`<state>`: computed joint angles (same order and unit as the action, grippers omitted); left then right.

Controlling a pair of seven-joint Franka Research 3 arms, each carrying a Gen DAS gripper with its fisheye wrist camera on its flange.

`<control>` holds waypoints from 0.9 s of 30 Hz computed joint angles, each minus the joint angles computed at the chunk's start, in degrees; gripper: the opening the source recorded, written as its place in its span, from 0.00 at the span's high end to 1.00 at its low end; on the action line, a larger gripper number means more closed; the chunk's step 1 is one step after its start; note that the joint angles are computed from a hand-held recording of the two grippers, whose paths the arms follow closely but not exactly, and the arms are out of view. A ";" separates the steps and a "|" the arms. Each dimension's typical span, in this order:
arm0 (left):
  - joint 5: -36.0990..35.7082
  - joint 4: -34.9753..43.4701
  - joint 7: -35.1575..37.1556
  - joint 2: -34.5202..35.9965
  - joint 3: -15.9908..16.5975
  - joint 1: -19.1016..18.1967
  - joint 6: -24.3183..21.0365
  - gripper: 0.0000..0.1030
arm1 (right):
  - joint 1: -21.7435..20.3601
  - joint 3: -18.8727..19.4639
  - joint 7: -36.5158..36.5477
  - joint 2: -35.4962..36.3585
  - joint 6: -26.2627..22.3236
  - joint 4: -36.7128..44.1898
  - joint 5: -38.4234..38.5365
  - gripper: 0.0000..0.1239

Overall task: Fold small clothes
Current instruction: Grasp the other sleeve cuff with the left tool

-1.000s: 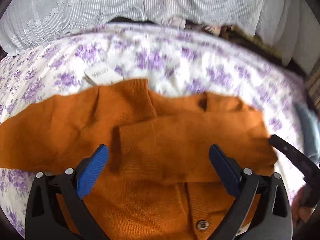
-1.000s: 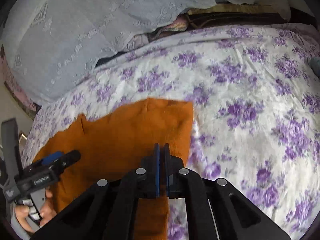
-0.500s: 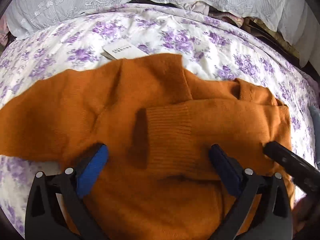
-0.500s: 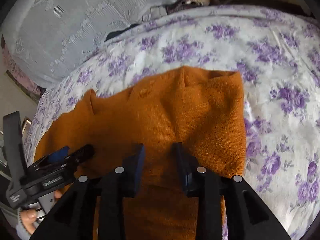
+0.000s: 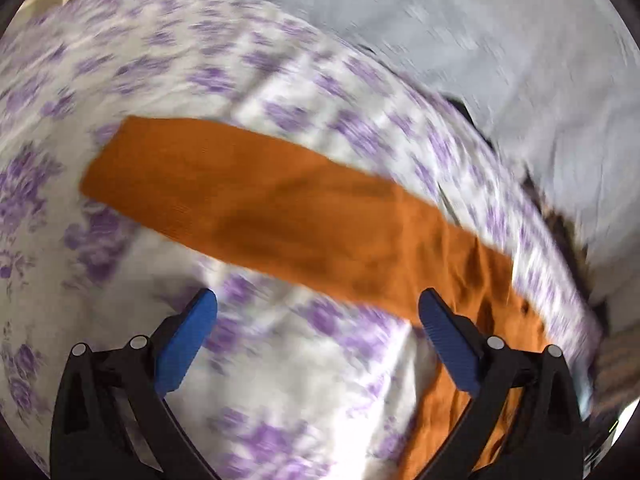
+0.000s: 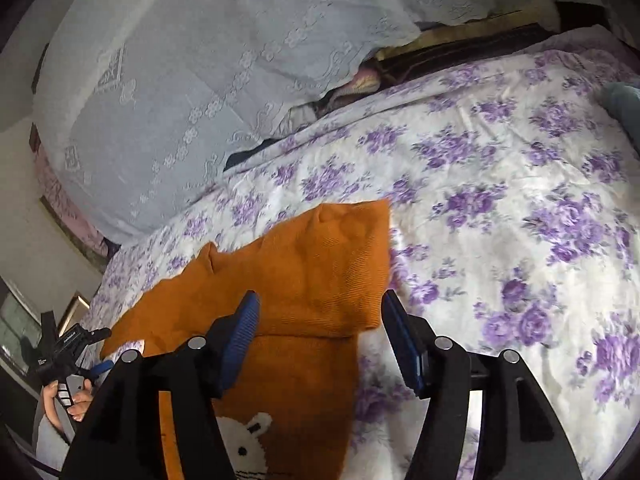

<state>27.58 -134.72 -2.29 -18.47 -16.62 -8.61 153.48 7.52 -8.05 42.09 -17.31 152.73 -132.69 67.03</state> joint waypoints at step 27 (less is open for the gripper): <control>14.77 11.06 1.60 4.38 -3.94 0.69 -13.24 0.92 | -1.68 3.08 10.73 -2.29 4.91 -5.49 -16.00 0.21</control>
<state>42.35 -123.65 -0.69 -14.09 -20.56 -7.92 140.24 5.83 -4.97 52.82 -19.60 157.64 -138.18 51.03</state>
